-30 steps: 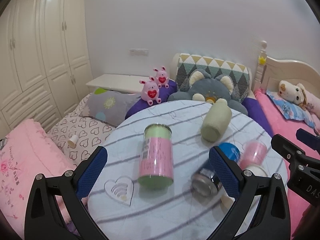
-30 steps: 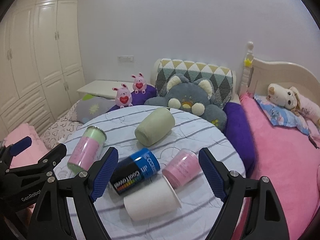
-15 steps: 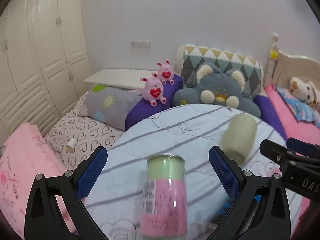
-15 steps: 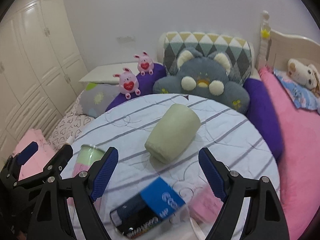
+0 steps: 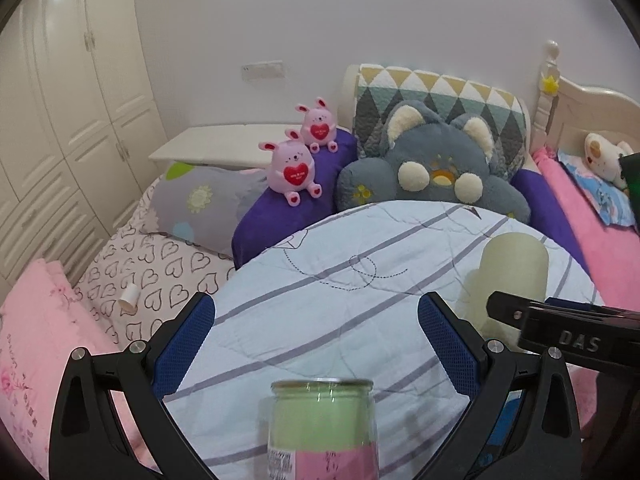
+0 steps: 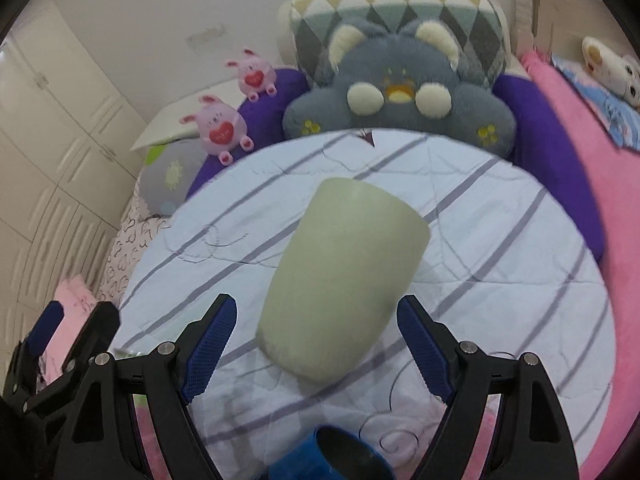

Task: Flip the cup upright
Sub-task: 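Close the right gripper on the pale green cup's base and lift it, then carry the pale green cup with the right gripper, rotating it rim-up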

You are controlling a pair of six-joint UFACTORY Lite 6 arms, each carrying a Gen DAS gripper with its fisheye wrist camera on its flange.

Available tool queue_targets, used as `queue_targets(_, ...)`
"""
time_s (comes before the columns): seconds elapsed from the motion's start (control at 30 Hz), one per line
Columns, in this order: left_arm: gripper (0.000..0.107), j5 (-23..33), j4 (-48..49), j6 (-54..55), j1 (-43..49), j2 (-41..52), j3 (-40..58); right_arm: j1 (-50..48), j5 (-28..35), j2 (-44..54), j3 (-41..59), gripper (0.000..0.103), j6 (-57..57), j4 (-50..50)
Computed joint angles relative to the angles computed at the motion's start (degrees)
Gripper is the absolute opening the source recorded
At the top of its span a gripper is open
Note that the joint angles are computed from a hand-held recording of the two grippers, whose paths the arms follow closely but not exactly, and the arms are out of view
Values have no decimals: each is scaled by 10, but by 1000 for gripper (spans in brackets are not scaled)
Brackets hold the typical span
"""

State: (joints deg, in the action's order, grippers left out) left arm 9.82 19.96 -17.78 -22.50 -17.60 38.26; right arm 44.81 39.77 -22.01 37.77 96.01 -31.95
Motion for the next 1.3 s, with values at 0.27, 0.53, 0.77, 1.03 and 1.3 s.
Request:
queue_targets(0.27, 103, -8, 9, -13, -9, 75, 40, -84, -71, 2, -24, 85, -88, 64)
queue_targets(0.53, 103, 4, 163, -168, -31, 76, 43, -148, -188, 28, -50, 85, -241, 195)
queue_targets(0.77, 103, 14, 141, -145, -30, 53, 34, -129, -182, 17, -52, 84, -219, 148)
queue_targets(1.03, 103, 34, 65, -69, -30, -19, 3, -91, -141, -26, -52, 83, -176, 99)
queue_targets(1.3, 103, 60, -93, 101, 10, -107, -37, -26, -121, -44, -49, 81, -94, 48)
